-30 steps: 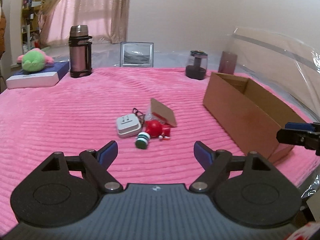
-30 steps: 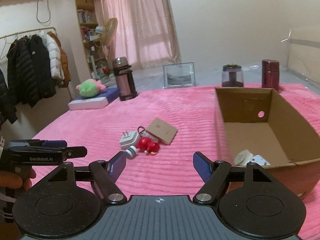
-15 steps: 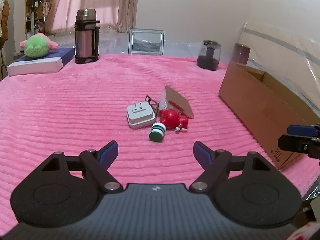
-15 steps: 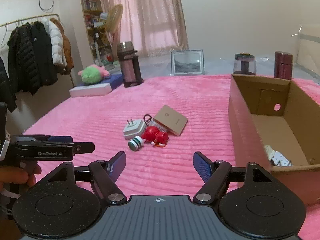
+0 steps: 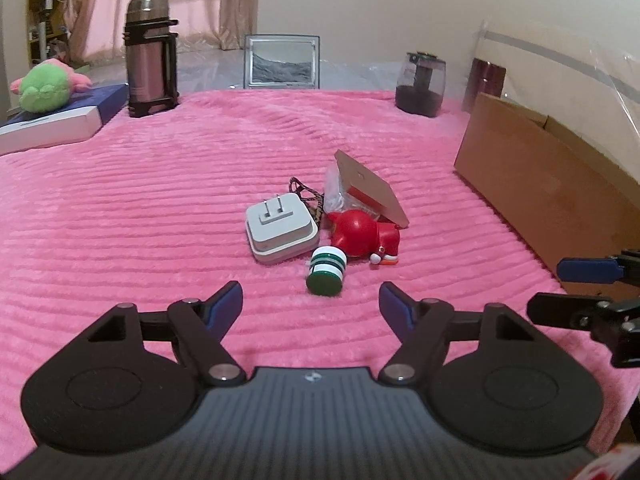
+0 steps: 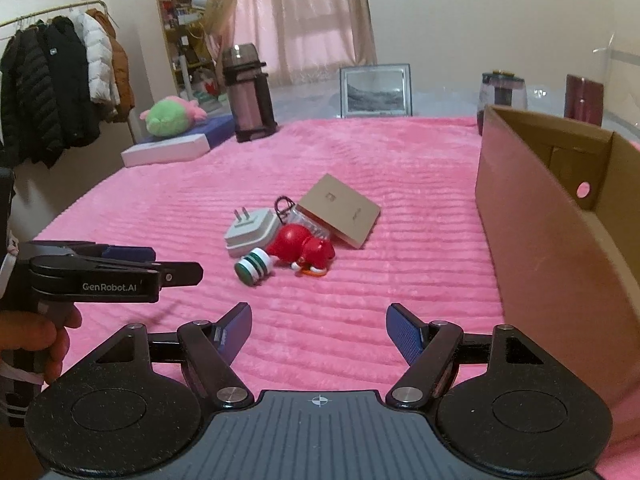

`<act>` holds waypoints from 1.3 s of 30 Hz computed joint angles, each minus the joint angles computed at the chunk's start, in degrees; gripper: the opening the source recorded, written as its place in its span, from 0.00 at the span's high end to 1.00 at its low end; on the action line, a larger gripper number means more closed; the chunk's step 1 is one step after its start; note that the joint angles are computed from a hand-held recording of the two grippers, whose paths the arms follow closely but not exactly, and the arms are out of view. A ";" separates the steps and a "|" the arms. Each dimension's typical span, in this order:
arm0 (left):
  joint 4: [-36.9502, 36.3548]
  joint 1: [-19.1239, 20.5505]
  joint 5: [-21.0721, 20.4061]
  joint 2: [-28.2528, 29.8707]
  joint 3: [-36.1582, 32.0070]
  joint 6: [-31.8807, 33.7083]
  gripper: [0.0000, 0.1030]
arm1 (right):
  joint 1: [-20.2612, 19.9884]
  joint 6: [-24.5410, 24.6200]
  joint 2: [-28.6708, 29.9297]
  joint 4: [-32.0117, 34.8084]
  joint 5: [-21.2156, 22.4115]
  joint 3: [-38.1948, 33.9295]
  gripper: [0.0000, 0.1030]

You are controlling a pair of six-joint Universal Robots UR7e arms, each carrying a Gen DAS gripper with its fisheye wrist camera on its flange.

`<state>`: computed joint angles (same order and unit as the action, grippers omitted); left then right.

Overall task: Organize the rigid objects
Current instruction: 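Grasp the green-and-white spool with the left tool, then grasp the red figurine with the right tool while the left tool holds the spool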

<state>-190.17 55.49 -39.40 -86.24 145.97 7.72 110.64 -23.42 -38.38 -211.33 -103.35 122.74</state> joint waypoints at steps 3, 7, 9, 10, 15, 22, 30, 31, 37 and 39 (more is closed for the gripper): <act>-2.38 2.51 -2.27 3.12 -2.02 3.23 0.38 | -0.57 0.17 1.60 0.75 -0.08 -1.89 0.31; -5.26 5.60 -5.25 7.07 -4.59 7.21 0.45 | -1.40 0.11 3.48 1.33 -0.12 -4.18 0.31; -5.97 6.99 -6.61 8.89 -5.96 8.71 0.49 | -1.68 0.10 4.27 1.33 -0.32 -5.09 0.31; -6.17 7.60 -7.20 9.68 -6.60 9.36 0.51 | -1.84 0.10 4.69 1.44 -0.42 -5.59 0.31; -6.37 10.62 -10.14 13.01 -9.66 11.40 0.57 | -2.69 0.18 6.15 2.69 -0.92 -7.74 0.31; -5.67 13.52 -13.75 14.29 -11.63 11.21 0.73 | -3.20 -0.14 7.58 3.56 -1.49 -9.58 0.31; -7.29 13.16 -13.92 11.85 -9.78 11.35 0.73 | -2.94 -0.27 9.23 4.16 -1.16 -11.99 0.31; -7.66 13.01 -13.45 11.42 -9.53 11.55 0.73 | -2.72 -0.18 9.57 4.37 -1.11 -12.53 0.31; -8.82 13.22 -11.58 8.55 -8.80 12.64 0.73 | -1.28 1.07 12.82 5.58 -0.42 -17.29 0.31; -8.61 13.74 -11.60 7.79 -8.96 12.77 0.73 | -0.80 2.15 14.06 6.17 -0.62 -19.17 0.31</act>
